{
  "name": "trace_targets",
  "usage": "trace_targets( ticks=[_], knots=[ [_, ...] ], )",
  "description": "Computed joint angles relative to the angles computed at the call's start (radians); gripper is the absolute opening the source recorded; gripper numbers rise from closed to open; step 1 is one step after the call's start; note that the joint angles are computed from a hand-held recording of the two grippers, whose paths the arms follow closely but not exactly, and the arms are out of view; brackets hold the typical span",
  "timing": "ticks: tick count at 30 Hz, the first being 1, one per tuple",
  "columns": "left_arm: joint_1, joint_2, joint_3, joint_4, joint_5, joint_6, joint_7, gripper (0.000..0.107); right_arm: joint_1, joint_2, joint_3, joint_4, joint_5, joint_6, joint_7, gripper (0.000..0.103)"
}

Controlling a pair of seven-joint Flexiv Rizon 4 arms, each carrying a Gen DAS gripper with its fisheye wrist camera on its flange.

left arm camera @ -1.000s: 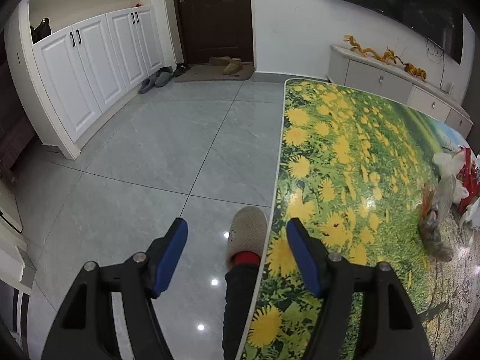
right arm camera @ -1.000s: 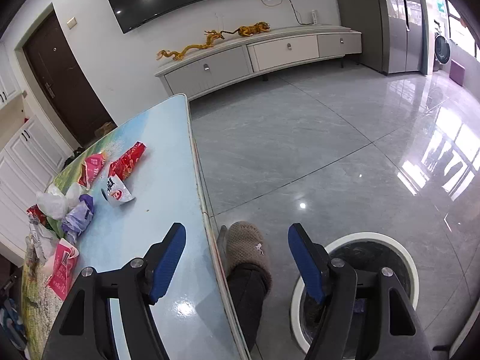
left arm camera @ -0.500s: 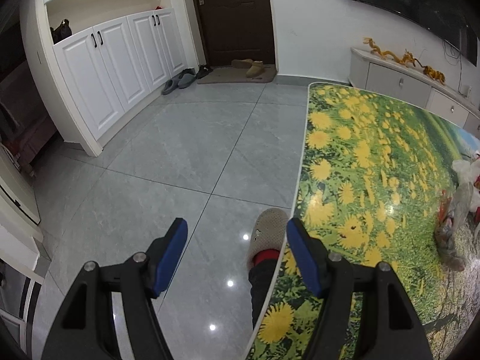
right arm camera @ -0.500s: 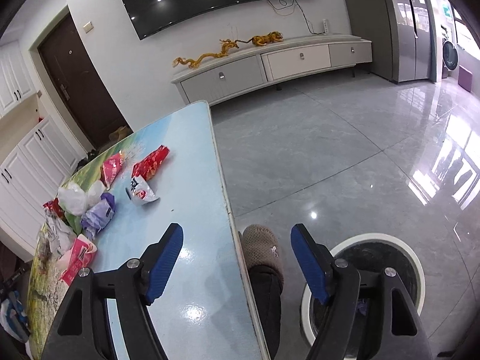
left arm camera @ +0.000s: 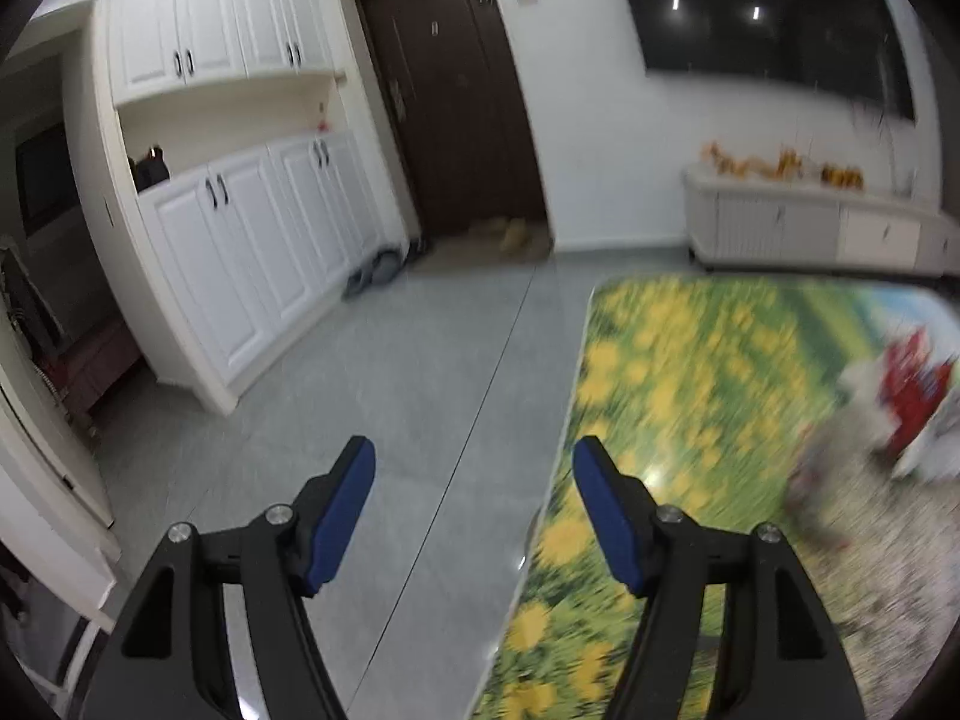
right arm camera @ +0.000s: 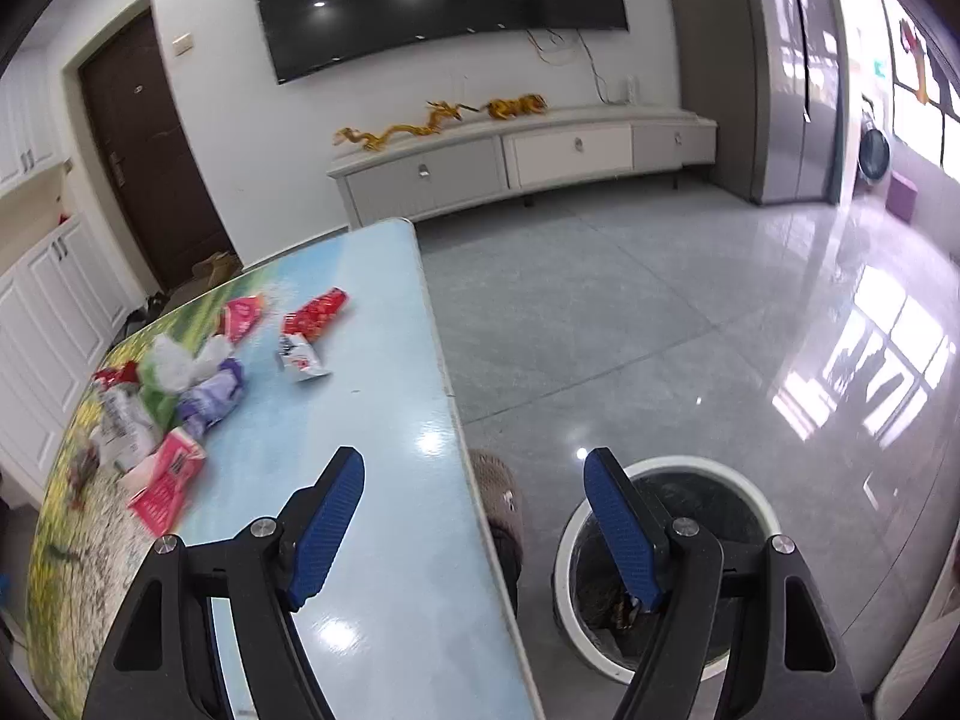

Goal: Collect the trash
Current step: 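Move both tools back toward the table of wrappers, then grasp the clear plastic bag with the left gripper while the right grasps the pink packet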

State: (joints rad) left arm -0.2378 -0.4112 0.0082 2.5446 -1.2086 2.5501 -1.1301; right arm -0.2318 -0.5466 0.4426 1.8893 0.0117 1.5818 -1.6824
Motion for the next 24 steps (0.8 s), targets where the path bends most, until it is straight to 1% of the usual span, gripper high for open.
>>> trace_targets(
  ticks=[1, 2, 3, 4, 5, 6, 7, 9, 10, 11, 12, 14, 15, 16, 18, 19, 20, 21, 22, 24],
  knots=[
    [-0.010, 0.009, -0.001, -0.002, 0.006, 0.018, 0.000, 0.067, -0.016, 0.016, 0.034, -0.005, 0.063, -0.017, -0.052, 0.074],
    [-0.023, 0.020, -0.005, -0.007, 0.011, 0.040, 0.009, 0.067, -0.060, 0.018, 0.096, -0.013, 0.102, -0.029, -0.102, 0.074],
    [-0.029, 0.034, -0.011, -0.012, 0.032, 0.043, 0.020, 0.067, -0.110, 0.014, 0.155, -0.005, 0.077, -0.023, -0.100, 0.074],
    [-0.029, 0.052, -0.020, -0.015, 0.042, 0.015, 0.034, 0.070, -0.155, 0.010, 0.216, 0.001, 0.052, -0.023, -0.101, 0.074],
    [-0.026, 0.076, -0.031, -0.017, 0.055, -0.039, 0.047, 0.071, -0.179, 0.007, 0.252, 0.001, 0.067, -0.029, -0.126, 0.074],
    [-0.023, 0.097, -0.040, -0.025, 0.060, -0.107, 0.075, 0.071, -0.210, 0.000, 0.300, -0.007, 0.082, -0.052, -0.153, 0.074],
    [-0.036, 0.098, -0.045, -0.035, 0.035, -0.133, 0.108, 0.071, -0.245, -0.015, 0.359, -0.023, 0.098, -0.096, -0.186, 0.074],
    [-0.055, 0.083, -0.051, -0.060, 0.006, -0.172, 0.160, 0.071, -0.256, -0.023, 0.398, -0.036, 0.119, -0.150, -0.226, 0.074],
    [-0.055, 0.077, -0.054, -0.075, -0.007, -0.214, 0.181, 0.074, -0.247, -0.029, 0.406, -0.046, 0.122, -0.182, -0.243, 0.072],
    [-0.061, 0.072, -0.055, -0.084, -0.021, -0.235, 0.194, 0.077, -0.235, -0.034, 0.409, -0.054, 0.125, -0.210, -0.258, 0.070],
    [-0.052, 0.064, -0.053, -0.098, -0.013, -0.280, 0.207, 0.077, -0.218, -0.041, 0.407, -0.065, 0.127, -0.238, -0.268, 0.066],
    [-0.053, 0.043, -0.044, -0.125, -0.014, -0.322, 0.221, 0.077, -0.190, -0.069, 0.413, -0.106, 0.137, -0.318, -0.285, 0.062],
    [-0.042, 0.033, -0.036, -0.144, 0.002, -0.360, 0.233, 0.077, -0.173, -0.083, 0.413, -0.128, 0.145, -0.355, -0.288, 0.059],
    [-0.049, 0.019, -0.033, -0.156, 0.007, -0.372, 0.229, 0.077, -0.150, -0.099, 0.405, -0.154, 0.148, -0.392, -0.286, 0.055],
    [-0.031, 0.002, -0.016, -0.188, 0.052, -0.444, 0.235, 0.076, -0.108, -0.125, 0.379, -0.200, 0.157, -0.452, -0.276, 0.049],
    [-0.040, -0.014, -0.001, -0.214, 0.038, -0.470, 0.263, 0.076, -0.082, -0.137, 0.360, -0.224, 0.158, -0.479, -0.265, 0.046],
    [-0.046, -0.030, 0.013, -0.236, 0.035, -0.492, 0.279, 0.073, -0.057, -0.149, 0.343, -0.246, 0.160, -0.500, -0.259, 0.046],
    [-0.037, -0.045, 0.023, -0.257, 0.051, -0.529, 0.284, 0.072, -0.035, -0.158, 0.327, -0.265, 0.163, -0.517, -0.256, 0.045],
    [-0.025, -0.051, 0.025, -0.262, 0.083, -0.551, 0.268, 0.069, -0.017, -0.161, 0.311, -0.276, 0.167, -0.529, -0.256, 0.045],
    [0.027, -0.056, 0.011, -0.260, 0.175, -0.592, 0.220, 0.066, 0.026, -0.171, 0.273, -0.305, 0.168, -0.554, -0.251, 0.044]
  ],
)
